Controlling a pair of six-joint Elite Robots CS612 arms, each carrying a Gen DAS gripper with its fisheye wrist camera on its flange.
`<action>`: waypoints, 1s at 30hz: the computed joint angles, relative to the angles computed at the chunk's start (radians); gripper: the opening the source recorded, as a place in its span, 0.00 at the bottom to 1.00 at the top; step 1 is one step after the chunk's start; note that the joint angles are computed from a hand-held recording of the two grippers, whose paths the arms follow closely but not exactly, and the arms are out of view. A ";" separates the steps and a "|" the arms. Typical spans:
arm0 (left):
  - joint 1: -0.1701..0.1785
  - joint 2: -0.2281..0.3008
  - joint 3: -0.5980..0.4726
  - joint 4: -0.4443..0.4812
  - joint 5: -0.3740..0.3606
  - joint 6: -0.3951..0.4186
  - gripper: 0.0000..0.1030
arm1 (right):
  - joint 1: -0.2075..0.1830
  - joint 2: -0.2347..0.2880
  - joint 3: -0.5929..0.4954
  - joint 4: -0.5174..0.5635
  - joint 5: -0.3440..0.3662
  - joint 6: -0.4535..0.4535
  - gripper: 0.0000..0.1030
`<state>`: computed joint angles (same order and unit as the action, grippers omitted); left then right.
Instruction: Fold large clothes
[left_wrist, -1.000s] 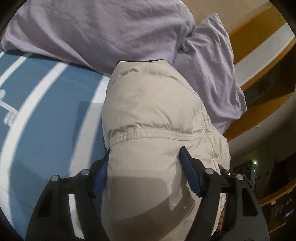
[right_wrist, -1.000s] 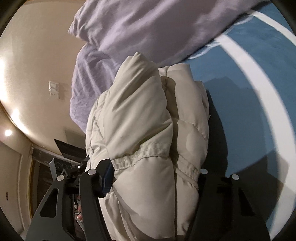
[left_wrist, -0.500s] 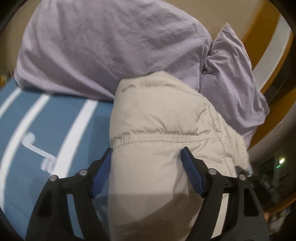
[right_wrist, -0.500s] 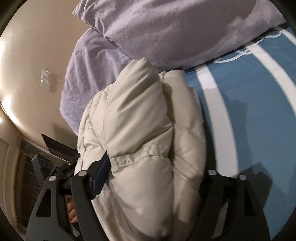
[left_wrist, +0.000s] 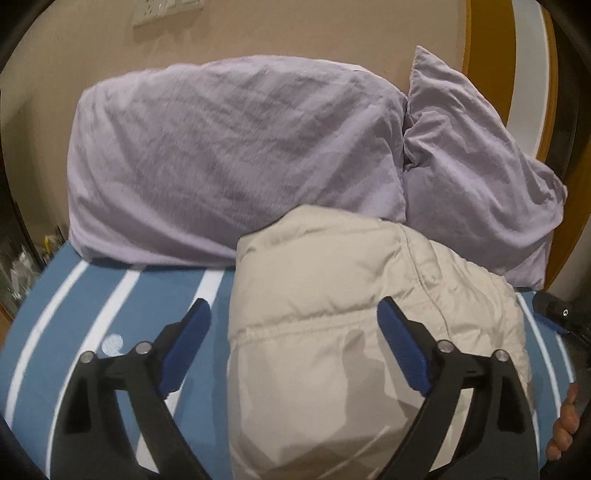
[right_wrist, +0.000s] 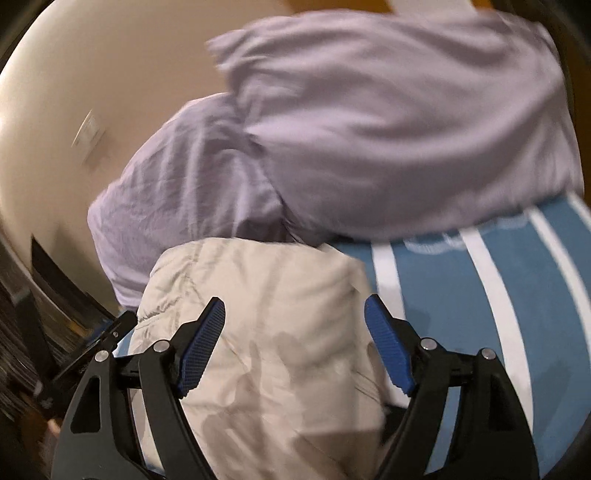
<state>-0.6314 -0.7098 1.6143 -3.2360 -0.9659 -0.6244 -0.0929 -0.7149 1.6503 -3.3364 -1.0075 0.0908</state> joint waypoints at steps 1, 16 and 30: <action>-0.002 0.004 -0.009 0.006 0.014 0.007 0.93 | 0.009 0.000 -0.003 -0.012 -0.020 -0.015 0.77; 0.013 0.061 -0.062 0.033 -0.021 0.023 0.97 | 0.082 0.084 -0.081 -0.047 -0.263 -0.171 0.72; 0.022 0.094 -0.074 -0.029 -0.064 0.018 0.98 | 0.079 0.109 -0.100 -0.046 -0.236 -0.137 0.77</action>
<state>-0.6095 -0.6161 1.5402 -3.2652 -1.0298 -0.6066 -0.0143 -0.6058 1.5502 -3.3826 -1.2438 -0.0460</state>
